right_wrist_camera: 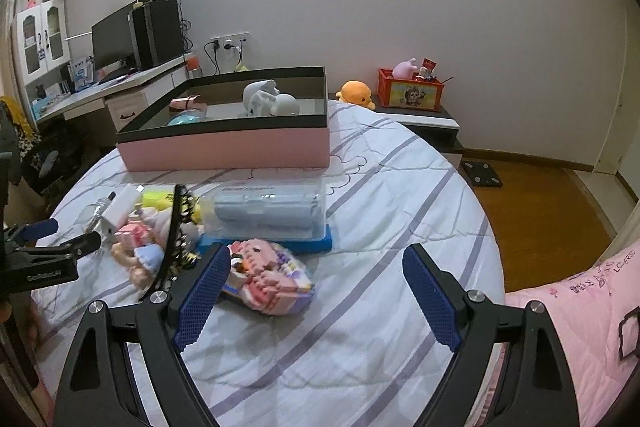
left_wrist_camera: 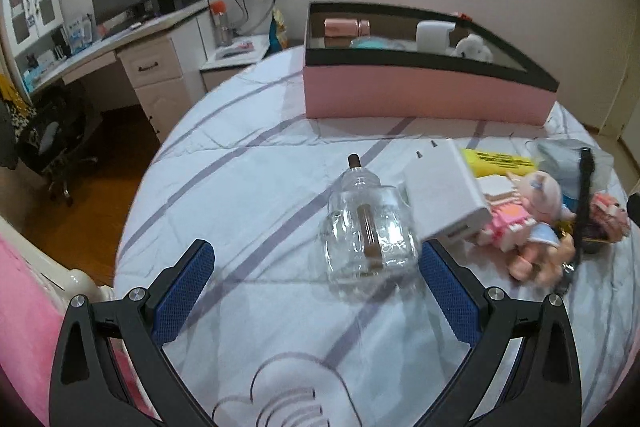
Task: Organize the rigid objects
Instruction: 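Grasp the clear glass bottle with the left tool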
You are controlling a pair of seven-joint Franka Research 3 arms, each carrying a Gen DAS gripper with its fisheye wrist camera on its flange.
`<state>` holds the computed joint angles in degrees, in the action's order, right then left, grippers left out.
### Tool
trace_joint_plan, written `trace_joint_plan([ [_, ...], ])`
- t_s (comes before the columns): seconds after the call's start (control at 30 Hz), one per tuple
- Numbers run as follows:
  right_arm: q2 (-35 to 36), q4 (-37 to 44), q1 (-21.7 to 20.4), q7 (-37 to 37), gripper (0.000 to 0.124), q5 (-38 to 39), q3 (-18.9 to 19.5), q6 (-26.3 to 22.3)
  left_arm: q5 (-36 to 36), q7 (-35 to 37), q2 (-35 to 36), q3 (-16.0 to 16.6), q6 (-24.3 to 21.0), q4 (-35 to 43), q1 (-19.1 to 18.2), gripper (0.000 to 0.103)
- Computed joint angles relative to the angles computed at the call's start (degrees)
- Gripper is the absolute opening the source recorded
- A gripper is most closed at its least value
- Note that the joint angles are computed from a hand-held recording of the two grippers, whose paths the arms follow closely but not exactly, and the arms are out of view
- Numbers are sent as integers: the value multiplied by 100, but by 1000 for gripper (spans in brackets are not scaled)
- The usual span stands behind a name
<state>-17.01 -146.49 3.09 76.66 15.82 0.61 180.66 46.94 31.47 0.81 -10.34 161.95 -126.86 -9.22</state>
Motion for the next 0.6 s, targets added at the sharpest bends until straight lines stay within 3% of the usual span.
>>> trace_joint_plan([
  [0.1, 164, 178, -170, 107, 89, -109, 105, -86, -364, 360, 153, 9, -100, 158, 2, 103],
  [0.17, 231, 263, -2, 31, 89, -29, -57, -150, -594, 590, 199, 34, 5, 171, 24, 99],
  [0.23, 318, 378, 104, -38, 89, 48, -158, -235, -864, 868, 192, 57, 243, 95, 61, 82],
  [0.3, 385, 496, 269, -196, 89, 167, -279, -343, -744, 772, 152, 106, 356, 46, 71, 52],
  [0.4, 485, 655, 154, -147, 89, 69, -153, -502, -876, 1001, 160, 121, 503, 7, 119, 51],
  [0.6, 748, 1058, 49, 62, 89, -343, 25, -1039, -379, 616, 125, 128, 317, 48, 69, 51],
])
